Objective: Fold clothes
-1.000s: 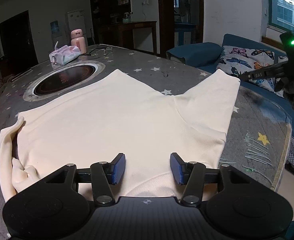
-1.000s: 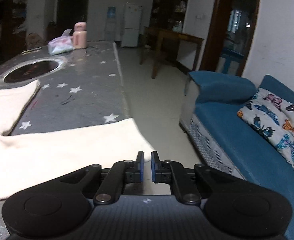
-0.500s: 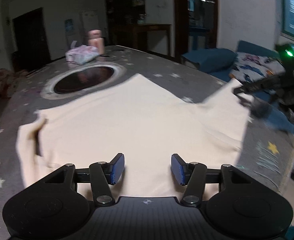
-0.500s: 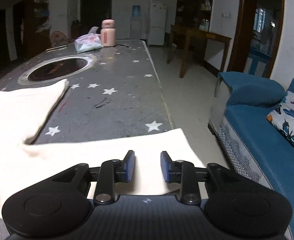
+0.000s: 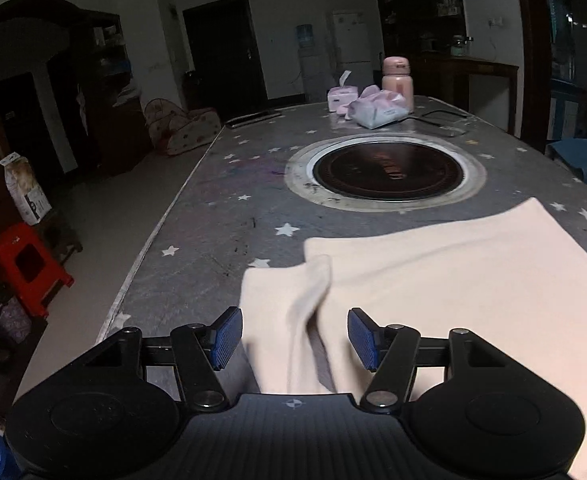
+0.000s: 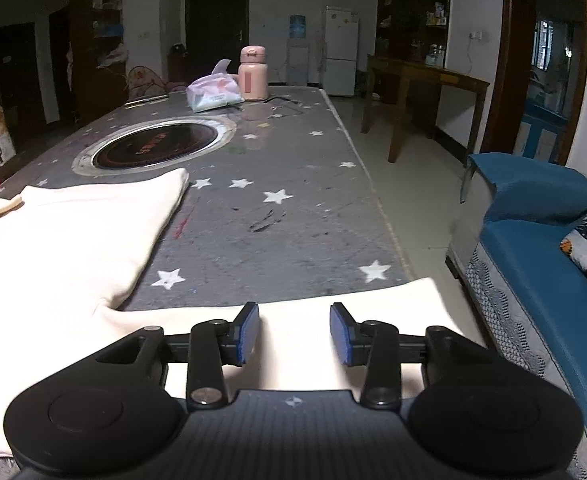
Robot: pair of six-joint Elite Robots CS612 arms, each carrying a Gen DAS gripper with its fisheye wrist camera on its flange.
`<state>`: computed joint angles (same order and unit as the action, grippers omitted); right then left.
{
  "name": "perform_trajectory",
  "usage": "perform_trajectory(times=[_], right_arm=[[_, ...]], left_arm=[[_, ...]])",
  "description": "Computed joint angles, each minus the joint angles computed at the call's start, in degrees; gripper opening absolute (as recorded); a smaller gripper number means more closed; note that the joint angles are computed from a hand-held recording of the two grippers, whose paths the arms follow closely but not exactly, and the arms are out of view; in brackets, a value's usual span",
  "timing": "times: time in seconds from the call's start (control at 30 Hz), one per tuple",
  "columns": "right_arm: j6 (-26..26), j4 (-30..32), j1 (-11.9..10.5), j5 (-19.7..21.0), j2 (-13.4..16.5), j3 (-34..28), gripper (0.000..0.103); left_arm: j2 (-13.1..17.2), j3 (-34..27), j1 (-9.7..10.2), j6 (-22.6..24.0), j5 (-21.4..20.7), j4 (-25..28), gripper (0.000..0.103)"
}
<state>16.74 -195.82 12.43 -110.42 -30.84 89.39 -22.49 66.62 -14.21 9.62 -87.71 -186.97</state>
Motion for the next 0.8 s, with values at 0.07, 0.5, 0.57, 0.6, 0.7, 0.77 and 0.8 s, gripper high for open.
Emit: perform_trajectory(times=[0.07, 0.5, 0.57, 0.6, 0.7, 0.77, 0.8], right_arm=[[0.1, 0.4, 0.1, 0.1, 0.1, -0.3, 0.043], [0.9, 0.7, 0.3, 0.0, 0.9, -1.0, 0.053], [1.0, 0.8, 0.3, 0.0, 0.9, -1.1, 0.054], [1.0, 0.8, 0.3, 0.0, 0.9, -1.1, 0.054], [1.1, 1.0, 0.3, -0.1, 0.9, -1.3, 0.055], [1.1, 1.0, 0.3, -0.1, 1.0, -1.3, 0.055], [1.1, 1.1, 0.3, 0.0, 1.0, -1.4, 0.055]], left_arm=[[0.8, -1.9, 0.21, -0.3, 0.2, 1.8, 0.062], [1.8, -3.0, 1.67, -0.2, -3.0, 1.8, 0.055], [1.9, -3.1, 1.51, 1.3, -3.9, 0.3, 0.055], [2.1, -3.2, 1.36, 2.2, -4.0, 0.0, 0.055], [2.8, -4.7, 0.71, 5.1, -3.2, 1.5, 0.052], [3.4, -6.3, 0.6, 5.0, -3.0, 4.6, 0.043], [3.7, -7.2, 0.66, 4.5, -3.2, 6.1, 0.037]])
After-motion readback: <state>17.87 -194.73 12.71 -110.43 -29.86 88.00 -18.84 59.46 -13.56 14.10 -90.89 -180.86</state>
